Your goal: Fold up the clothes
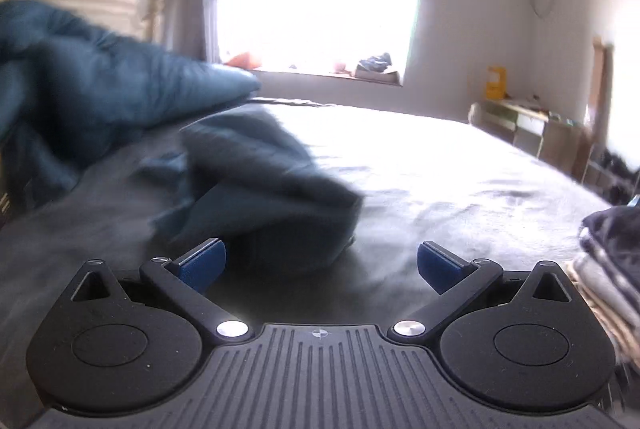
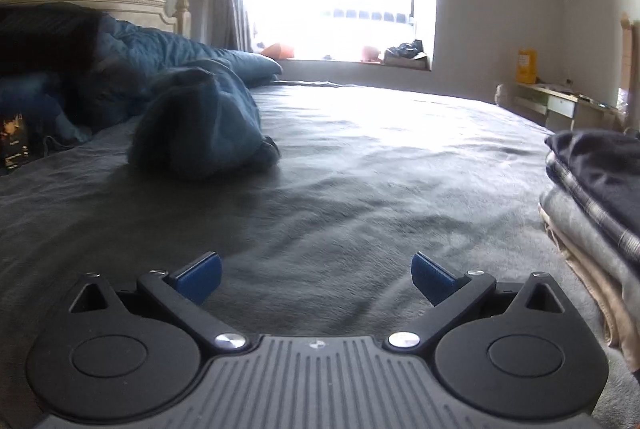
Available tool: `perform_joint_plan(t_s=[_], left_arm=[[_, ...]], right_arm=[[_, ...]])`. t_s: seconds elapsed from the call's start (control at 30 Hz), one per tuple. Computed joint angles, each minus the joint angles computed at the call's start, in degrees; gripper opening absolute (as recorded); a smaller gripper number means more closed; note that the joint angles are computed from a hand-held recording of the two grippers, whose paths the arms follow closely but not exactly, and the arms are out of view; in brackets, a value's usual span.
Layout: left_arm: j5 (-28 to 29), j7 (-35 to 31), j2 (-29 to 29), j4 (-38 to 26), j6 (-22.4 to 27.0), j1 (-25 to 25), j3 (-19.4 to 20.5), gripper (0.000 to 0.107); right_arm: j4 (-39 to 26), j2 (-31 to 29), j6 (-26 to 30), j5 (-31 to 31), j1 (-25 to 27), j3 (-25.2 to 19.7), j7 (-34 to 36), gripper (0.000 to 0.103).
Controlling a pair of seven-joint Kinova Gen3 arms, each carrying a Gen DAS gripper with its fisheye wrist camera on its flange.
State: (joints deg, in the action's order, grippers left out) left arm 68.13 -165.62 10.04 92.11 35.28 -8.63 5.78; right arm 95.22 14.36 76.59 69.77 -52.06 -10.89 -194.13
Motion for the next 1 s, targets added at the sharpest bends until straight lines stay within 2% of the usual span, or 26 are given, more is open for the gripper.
perform_joint_plan(t_s=[0.07, 0.13, 0.17, 0.2, 0.23, 0.3, 0.33, 0.4, 0.47, 0.53, 0.63, 0.7, 0.73, 0.8, 0.9, 1.0], left_arm=[[-3.8, 2.0, 2.6, -3.0, -4.7, 2.8, 1.7, 0.100], [-8.5, 5.1, 4.8, -5.5, -9.0, 7.9, -0.2, 0.091], [-10.8, 6.9, 5.9, -6.6, -11.1, 10.1, -1.2, 0.078], [-13.1, 9.3, 6.5, -7.1, -12.1, 11.3, -2.0, 0.069], [-14.7, 11.3, 7.2, -7.8, -12.4, 11.4, -2.1, 0.057], [-15.0, 13.7, 7.6, -7.7, -11.8, 8.6, -0.6, 0.055], [-14.8, 13.4, 7.2, -6.9, -12.9, 6.1, 1.8, 0.054], [-13.5, 11.9, 6.4, -4.6, -16.6, 1.2, 6.8, 0.054], [-15.9, 13.6, 6.5, -4.1, -19.8, -0.7, 8.2, 0.055], [-19.9, 18.2, 7.8, -5.5, -19.4, 0.3, 5.4, 0.058], [-24.7, 25.2, 10.3, -8.7, -16.4, 5.0, -2.5, 0.058], [-27.9, 29.8, 12.2, -11.0, -14.3, 6.8, -6.1, 0.058], [-29.1, 31.3, 12.7, -11.7, -13.6, 6.7, -6.2, 0.058], [-32.0, 33.9, 13.7, -12.7, -13.0, 4.0, -3.4, 0.059], [-33.8, 35.4, 14.9, -13.3, -12.4, 1.4, -0.7, 0.064], [-35.5, 36.7, 15.9, -13.9, -12.3, -0.6, 1.6, 0.069]], right_arm=[[1.4, -0.2, -0.8, 0.0, 3.2, -3.0, -1.1, 0.103], [2.8, -0.1, -0.1, 1.6, 7.6, -8.4, -3.1, 0.103], [3.5, 0.1, 0.4, 2.6, 9.8, -11.0, -4.3, 0.103], [4.1, 0.2, 1.1, 3.8, 12.0, -13.7, -5.1, 0.103], [4.6, 0.3, 1.8, 5.1, 14.2, -16.3, -5.5, 0.103], [5.8, 0.1, 2.9, 8.2, 19.1, -21.6, -6.4, 0.102], [6.3, -0.3, 2.2, 9.5, 21.8, -23.7, -6.7, 0.102], [7.2, -1.9, -1.8, 11.2, 27.1, -26.4, -6.3, 0.100], [6.9, -2.8, -6.5, 12.1, 32.4, -28.5, -5.2, 0.097], [5.7, -2.6, -11.1, 13.2, 37.7, -30.5, -4.4, 0.095], [2.2, 0.0, -18.1, 15.4, 45.6, -33.8, -4.1, 0.089], [-2.7, 3.3, -22.8, 13.7, 51.0, -36.1, -1.8, 0.084], [-5.4, 5.1, -25.1, 12.5, 53.6, -37.5, -0.1, 0.082], [-10.7, 10.0, -29.8, 9.2, 58.9, -40.9, 3.6, 0.077], [-18.0, 18.0, -36.7, 2.2, 66.4, -46.7, 10.2, 0.075], [-23.9, 25.3, -41.5, -4.2, 69.4, -49.9, 15.4, 0.076]])
